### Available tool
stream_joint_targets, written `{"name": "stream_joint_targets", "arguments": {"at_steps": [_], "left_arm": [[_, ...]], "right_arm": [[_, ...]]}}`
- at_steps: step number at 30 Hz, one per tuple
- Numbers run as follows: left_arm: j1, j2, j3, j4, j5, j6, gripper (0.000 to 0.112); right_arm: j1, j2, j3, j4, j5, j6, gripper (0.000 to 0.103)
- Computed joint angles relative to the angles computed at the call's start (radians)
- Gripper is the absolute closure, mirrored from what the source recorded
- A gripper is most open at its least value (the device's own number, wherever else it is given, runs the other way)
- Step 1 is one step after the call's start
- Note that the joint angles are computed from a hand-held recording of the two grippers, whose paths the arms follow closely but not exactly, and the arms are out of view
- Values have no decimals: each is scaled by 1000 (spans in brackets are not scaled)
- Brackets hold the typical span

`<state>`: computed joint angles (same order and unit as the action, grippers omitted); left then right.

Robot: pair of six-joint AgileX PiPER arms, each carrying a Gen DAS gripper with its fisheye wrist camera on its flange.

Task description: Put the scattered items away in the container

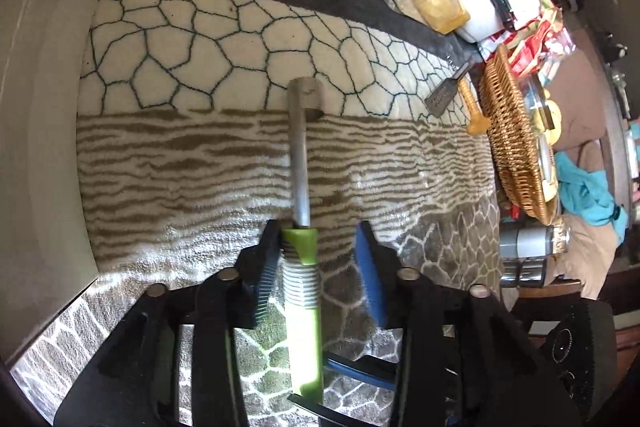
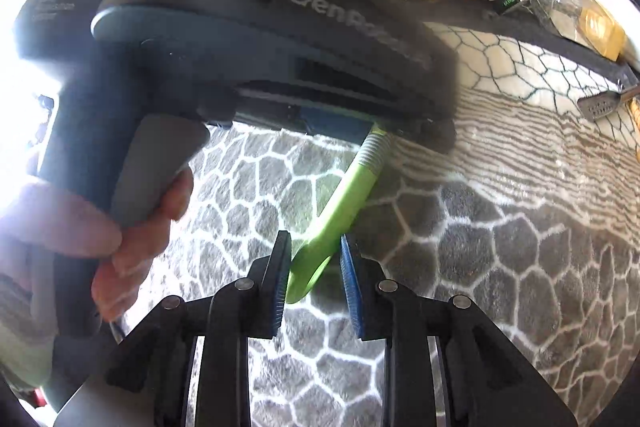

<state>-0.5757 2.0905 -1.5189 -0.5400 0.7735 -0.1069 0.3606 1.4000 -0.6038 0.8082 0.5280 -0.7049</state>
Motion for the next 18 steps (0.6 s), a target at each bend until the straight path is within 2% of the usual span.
{"name": "stream_joint_targets", "arguments": {"at_steps": [2,6,8,10,12,13,14,17,18], "left_arm": [[13,-7,26,-50,-12,26,96],[30,-3,29,-85,13,47,92],[44,-9,56,-172,7,118,76],[49,-14,75,-227,-1,156,75],[52,-21,95,-273,-13,189,85],[56,-22,102,-314,-12,220,93],[55,-20,96,-320,-3,221,93],[19,-13,69,-191,-26,132,95],[23,-4,66,-203,-18,132,96]], "right_arm": [[-24,-8,15,22,17,-45,78],[-88,-35,48,109,59,-164,78],[-132,-44,59,160,102,-237,78],[-177,-55,69,204,151,-308,78],[-233,-64,74,248,221,-383,79],[-258,-70,79,269,254,-417,87],[-272,-80,82,275,270,-428,87],[-284,-97,92,253,255,-387,87],[-301,-86,91,244,253,-367,85]]}}
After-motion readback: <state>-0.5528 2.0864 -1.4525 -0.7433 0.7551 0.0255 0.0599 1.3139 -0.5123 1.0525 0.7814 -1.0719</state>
